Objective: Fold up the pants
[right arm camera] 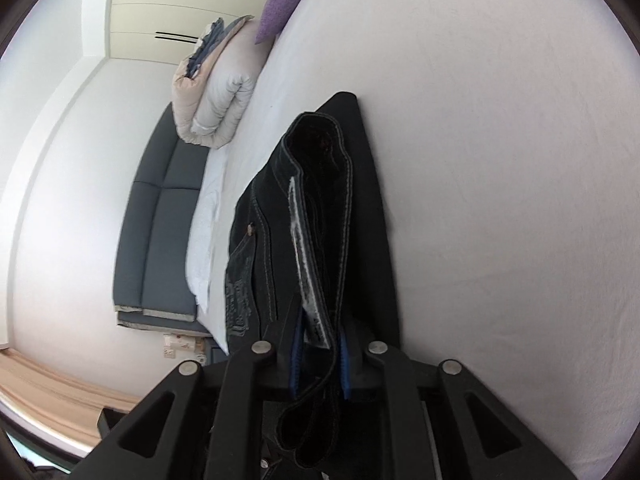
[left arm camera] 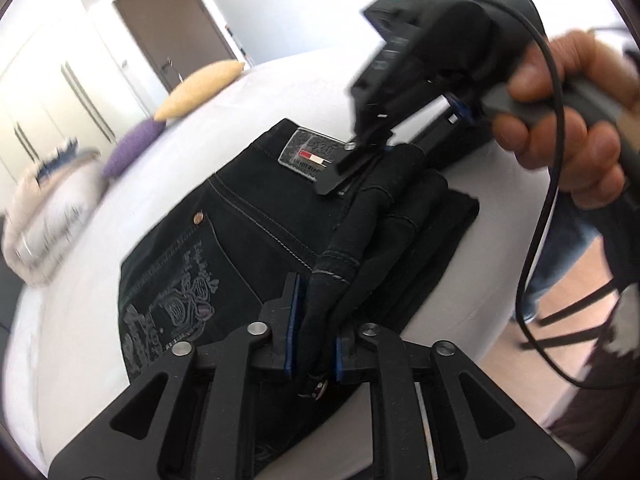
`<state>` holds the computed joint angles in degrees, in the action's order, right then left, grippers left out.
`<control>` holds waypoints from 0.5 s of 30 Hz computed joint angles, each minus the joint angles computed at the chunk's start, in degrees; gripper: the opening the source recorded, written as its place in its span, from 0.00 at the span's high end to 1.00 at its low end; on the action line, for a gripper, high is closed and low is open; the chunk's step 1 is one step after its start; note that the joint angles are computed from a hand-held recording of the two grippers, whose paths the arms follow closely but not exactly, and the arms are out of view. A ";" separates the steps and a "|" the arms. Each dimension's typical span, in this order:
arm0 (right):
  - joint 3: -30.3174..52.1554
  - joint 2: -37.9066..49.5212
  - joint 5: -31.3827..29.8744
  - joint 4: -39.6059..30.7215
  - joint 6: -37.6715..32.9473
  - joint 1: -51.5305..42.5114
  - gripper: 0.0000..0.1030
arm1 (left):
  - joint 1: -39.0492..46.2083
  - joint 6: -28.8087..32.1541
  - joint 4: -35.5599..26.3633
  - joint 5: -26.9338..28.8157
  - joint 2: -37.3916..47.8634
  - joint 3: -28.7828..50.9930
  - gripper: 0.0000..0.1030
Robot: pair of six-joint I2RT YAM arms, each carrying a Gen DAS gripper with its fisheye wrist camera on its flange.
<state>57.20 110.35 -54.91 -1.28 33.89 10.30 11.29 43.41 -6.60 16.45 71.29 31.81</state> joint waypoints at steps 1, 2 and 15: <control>0.16 -0.44 -0.61 -1.75 -1.44 -0.66 0.80 | 1.97 -0.18 -4.19 2.29 -0.07 2.09 0.79; 0.00 -1.34 -0.40 -2.97 -2.45 -1.18 0.76 | 3.95 -0.12 -7.94 4.59 -0.45 3.80 0.77; 9.48 -5.44 4.46 -11.03 -3.08 2.15 0.76 | 22.22 -9.38 -33.52 21.64 22.33 37.03 0.36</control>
